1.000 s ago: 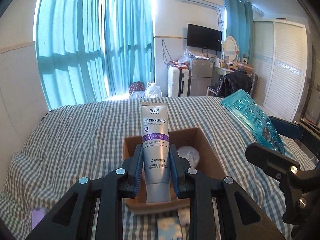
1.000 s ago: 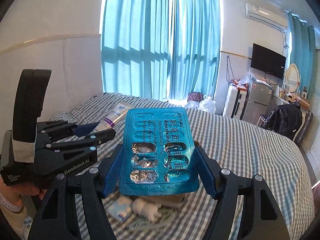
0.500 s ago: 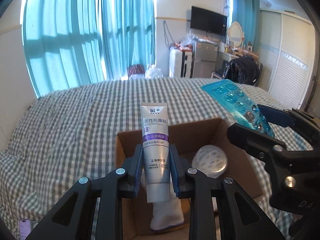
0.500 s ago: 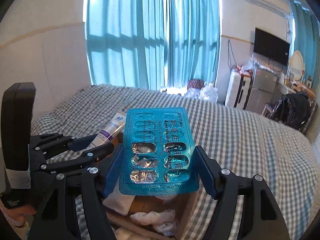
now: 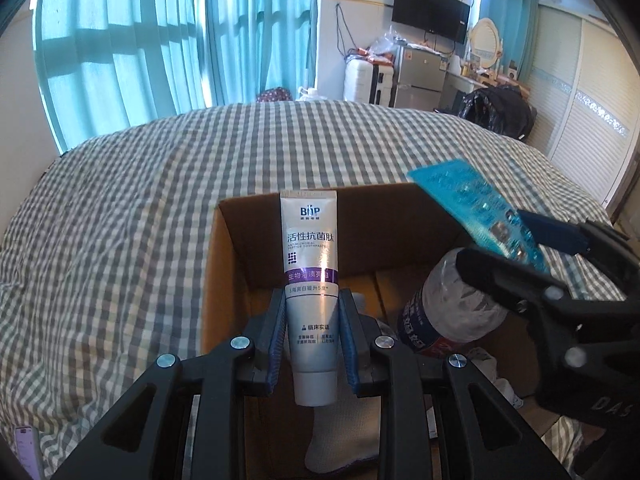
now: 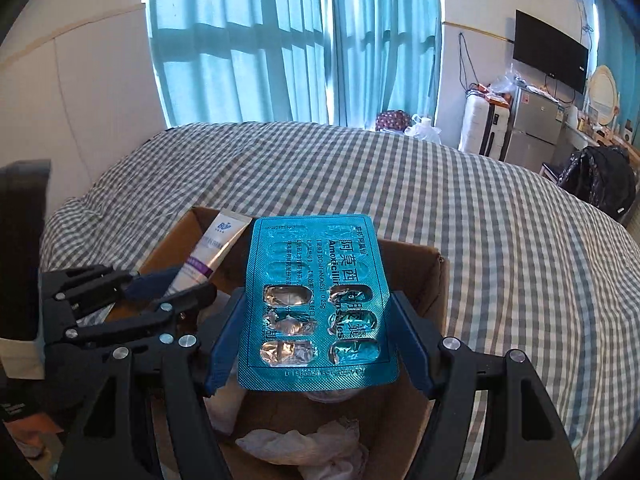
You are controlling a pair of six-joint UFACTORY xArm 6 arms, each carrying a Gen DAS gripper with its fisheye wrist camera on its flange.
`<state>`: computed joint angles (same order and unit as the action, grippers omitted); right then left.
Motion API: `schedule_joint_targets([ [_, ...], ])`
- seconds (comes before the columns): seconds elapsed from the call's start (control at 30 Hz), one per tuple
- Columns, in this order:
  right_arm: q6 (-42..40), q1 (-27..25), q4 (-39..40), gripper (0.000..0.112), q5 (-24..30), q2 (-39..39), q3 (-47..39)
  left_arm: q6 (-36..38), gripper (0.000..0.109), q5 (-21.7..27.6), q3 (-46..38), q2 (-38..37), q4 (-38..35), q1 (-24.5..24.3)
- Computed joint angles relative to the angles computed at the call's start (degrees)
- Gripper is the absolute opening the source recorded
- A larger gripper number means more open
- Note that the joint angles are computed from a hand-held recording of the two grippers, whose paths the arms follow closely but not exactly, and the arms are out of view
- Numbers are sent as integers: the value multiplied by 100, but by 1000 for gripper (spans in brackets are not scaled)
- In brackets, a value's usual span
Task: Organize objects
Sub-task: 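Carry the tube and blister pack over the box and release both inside, then withdraw both grippers from the box toward the remaining items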
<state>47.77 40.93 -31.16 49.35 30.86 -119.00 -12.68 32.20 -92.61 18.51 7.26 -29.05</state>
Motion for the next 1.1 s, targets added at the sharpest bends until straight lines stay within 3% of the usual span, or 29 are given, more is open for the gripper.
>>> schedule_joint_targets([
  [0.2, 249, 58, -206, 70, 45, -235, 57, -335, 29, -119, 274, -378, 134, -50],
  [0.23, 284, 85, -267, 75, 105, -276, 41, -371, 31, -120, 313, -455, 111, -48],
  [0.27, 331, 113, -346, 81, 165, -321, 32, -389, 39, -110, 338, -529, 89, -40],
  [0.3, 362, 156, -427, 83, 218, -385, 13, -441, 56, -105, 371, -629, 132, -33],
  [0.37, 376, 231, -563, 86, 274, -554, 74, -813, 73, -200, 508, -859, 527, -44],
  [0.6, 582, 653, -1340, 96, 810, -1193, 201, -1749, 93, -240, 1050, -1770, 1452, -153],
  [0.67, 747, 814, -1663, 103, 950, -1367, 263, -2050, 96, -261, 1233, -2020, 1809, -195],
  [0.93, 1256, 1348, -2237, 103, 1287, -2150, 1064, -2580, 101, -107, 1786, -2771, 2468, -370],
  [1.1, 1595, 1570, -2407, 103, 1360, -2588, 1717, -3093, 103, 273, 2080, -3135, 3209, -594],
])
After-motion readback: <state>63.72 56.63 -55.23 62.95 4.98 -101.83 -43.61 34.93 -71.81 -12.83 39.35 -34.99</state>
